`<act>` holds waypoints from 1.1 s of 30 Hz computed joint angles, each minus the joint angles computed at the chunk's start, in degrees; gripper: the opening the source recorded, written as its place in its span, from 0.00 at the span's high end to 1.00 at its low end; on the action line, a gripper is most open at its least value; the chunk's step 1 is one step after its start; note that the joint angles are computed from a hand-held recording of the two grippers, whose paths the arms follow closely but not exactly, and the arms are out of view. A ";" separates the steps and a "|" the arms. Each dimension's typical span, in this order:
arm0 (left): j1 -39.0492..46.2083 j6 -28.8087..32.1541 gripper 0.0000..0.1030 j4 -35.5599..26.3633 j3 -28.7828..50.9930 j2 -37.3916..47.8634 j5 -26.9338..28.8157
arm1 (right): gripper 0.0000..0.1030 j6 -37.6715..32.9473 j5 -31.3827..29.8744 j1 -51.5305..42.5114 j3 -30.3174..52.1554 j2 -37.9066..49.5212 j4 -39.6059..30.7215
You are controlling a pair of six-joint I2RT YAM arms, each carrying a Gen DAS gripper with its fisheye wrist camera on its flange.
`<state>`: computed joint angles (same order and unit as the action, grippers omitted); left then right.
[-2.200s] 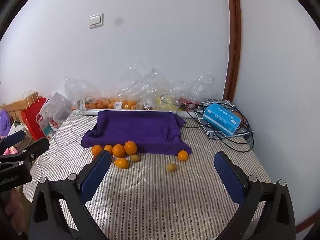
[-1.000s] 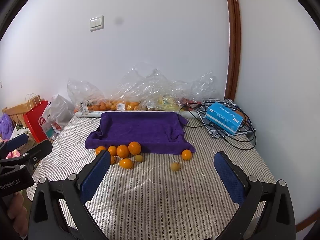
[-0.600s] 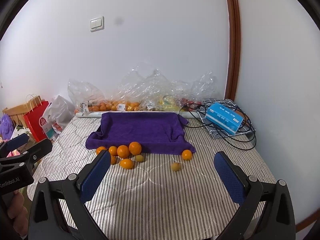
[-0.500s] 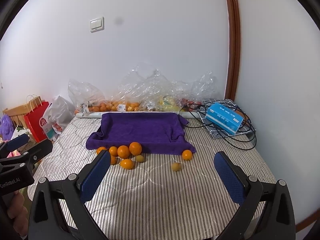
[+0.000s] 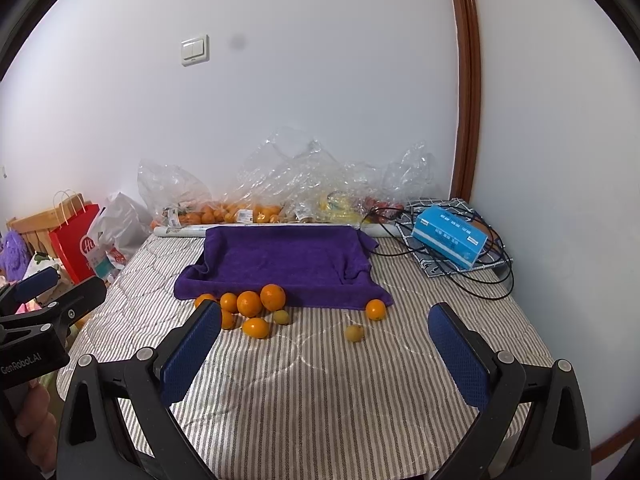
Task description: Organize fruits
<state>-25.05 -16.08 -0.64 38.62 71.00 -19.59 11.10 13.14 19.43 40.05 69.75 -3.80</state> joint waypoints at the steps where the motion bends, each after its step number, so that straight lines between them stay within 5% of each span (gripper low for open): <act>1: -0.01 -0.10 0.00 -0.13 0.12 0.09 -0.06 | 0.01 0.12 0.14 0.12 0.07 0.04 -0.05; 33: 0.21 0.06 0.00 0.35 -0.70 -0.64 -0.14 | 0.01 0.30 1.28 1.71 0.02 -0.82 -0.73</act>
<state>-24.84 -16.02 -0.29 37.91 70.36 -19.72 11.40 14.42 21.13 40.07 68.93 -4.53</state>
